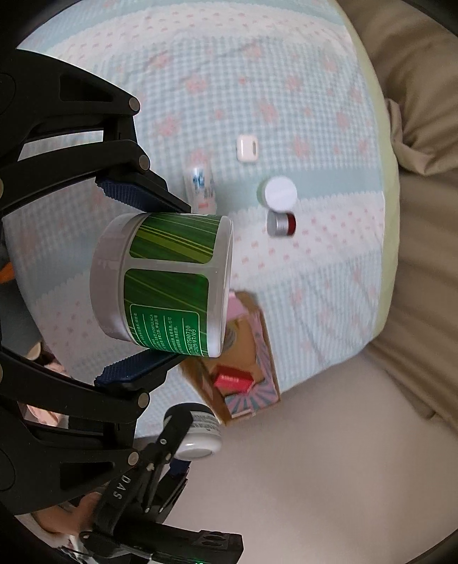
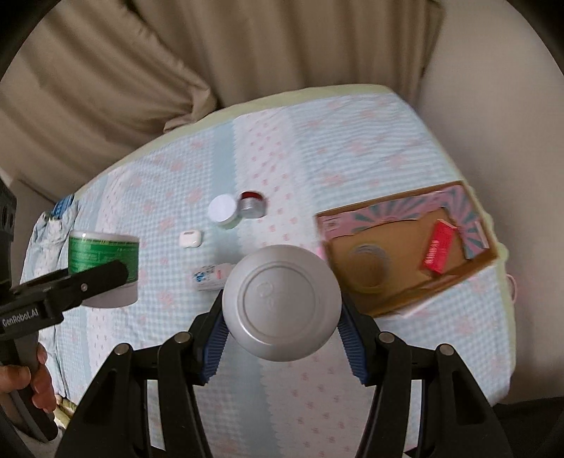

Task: Organize rigid objects
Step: 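Carry the green jar and white lid into the cardboard box and release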

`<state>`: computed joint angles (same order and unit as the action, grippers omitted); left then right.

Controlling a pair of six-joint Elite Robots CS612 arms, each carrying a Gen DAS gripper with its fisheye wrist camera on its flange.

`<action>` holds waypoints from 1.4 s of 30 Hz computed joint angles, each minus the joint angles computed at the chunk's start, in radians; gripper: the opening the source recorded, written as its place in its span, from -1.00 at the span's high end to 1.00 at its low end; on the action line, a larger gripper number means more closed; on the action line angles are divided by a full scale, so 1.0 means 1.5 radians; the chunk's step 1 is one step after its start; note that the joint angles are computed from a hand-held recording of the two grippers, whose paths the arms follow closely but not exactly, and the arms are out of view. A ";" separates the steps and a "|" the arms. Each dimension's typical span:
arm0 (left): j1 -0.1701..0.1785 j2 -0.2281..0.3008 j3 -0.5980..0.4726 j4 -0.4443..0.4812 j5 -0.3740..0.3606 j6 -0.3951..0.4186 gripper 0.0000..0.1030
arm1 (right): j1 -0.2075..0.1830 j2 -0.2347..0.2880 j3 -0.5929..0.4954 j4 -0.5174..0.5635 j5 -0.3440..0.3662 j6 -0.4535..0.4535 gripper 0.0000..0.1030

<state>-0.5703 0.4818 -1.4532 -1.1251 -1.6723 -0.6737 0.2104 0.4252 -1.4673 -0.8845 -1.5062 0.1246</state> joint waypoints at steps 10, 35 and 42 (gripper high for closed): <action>-0.050 -0.041 0.114 -0.098 0.022 -0.075 -0.34 | -0.070 -0.012 -0.012 0.019 0.017 -0.055 -0.04; -0.070 -0.135 0.511 -0.253 -0.005 -0.107 -0.34 | -0.165 -0.027 0.198 -0.016 0.050 -0.183 -0.04; -0.070 -0.157 0.582 -0.230 -0.012 -0.085 -0.34 | -0.168 -0.019 0.236 0.004 0.081 -0.176 -0.04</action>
<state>-0.6754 0.2457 -0.5797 -1.4707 -1.6906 -0.8007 -0.0417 0.3967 -1.1140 -0.8781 -1.3840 -0.1396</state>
